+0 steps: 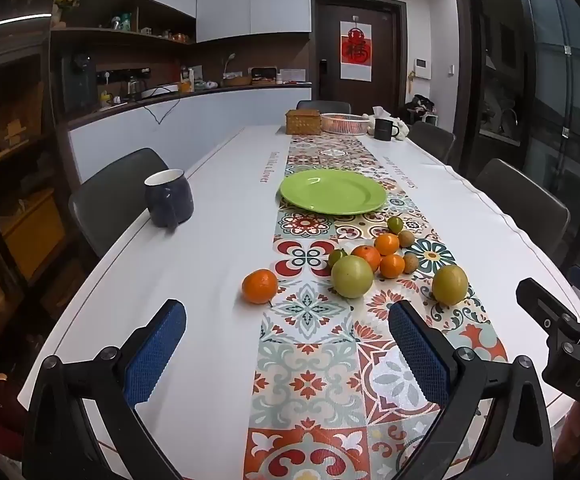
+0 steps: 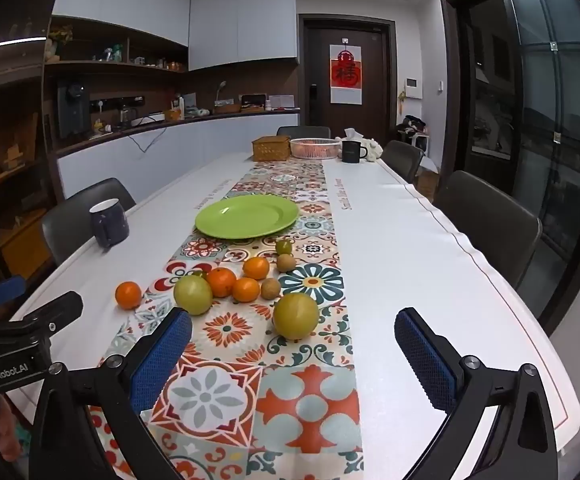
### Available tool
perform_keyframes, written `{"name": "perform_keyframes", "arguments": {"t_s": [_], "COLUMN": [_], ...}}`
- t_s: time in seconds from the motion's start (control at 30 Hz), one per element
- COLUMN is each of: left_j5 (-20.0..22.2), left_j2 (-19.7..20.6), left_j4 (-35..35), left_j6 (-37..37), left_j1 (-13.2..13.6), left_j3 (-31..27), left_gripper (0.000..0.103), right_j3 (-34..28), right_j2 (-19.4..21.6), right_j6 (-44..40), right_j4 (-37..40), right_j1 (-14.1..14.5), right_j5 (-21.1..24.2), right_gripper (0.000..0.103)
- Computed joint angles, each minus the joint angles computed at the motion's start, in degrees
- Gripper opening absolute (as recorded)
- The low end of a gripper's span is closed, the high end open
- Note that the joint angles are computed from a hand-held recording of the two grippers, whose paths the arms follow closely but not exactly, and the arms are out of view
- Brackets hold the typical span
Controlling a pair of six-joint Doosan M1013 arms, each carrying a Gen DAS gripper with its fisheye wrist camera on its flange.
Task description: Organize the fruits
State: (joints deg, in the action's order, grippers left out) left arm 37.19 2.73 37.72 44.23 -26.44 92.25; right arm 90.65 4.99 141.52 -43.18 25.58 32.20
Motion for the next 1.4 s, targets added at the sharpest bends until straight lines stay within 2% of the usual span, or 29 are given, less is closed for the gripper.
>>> {"name": "perform_keyframes", "arguments": {"t_s": [1.4], "left_j5": [0.6], "left_j2": [0.1], "left_j4": [-1.3], "left_j6": [0.4], "left_j1": [0.1], "left_j3": [-0.2], "left_gripper": [0.103], "right_j3": [0.1], "right_j2": [0.0], "right_j6": [0.0], "right_j4": [0.1], "right_j1": [0.1], "right_j5": [-0.1], "right_gripper": [0.102]}}
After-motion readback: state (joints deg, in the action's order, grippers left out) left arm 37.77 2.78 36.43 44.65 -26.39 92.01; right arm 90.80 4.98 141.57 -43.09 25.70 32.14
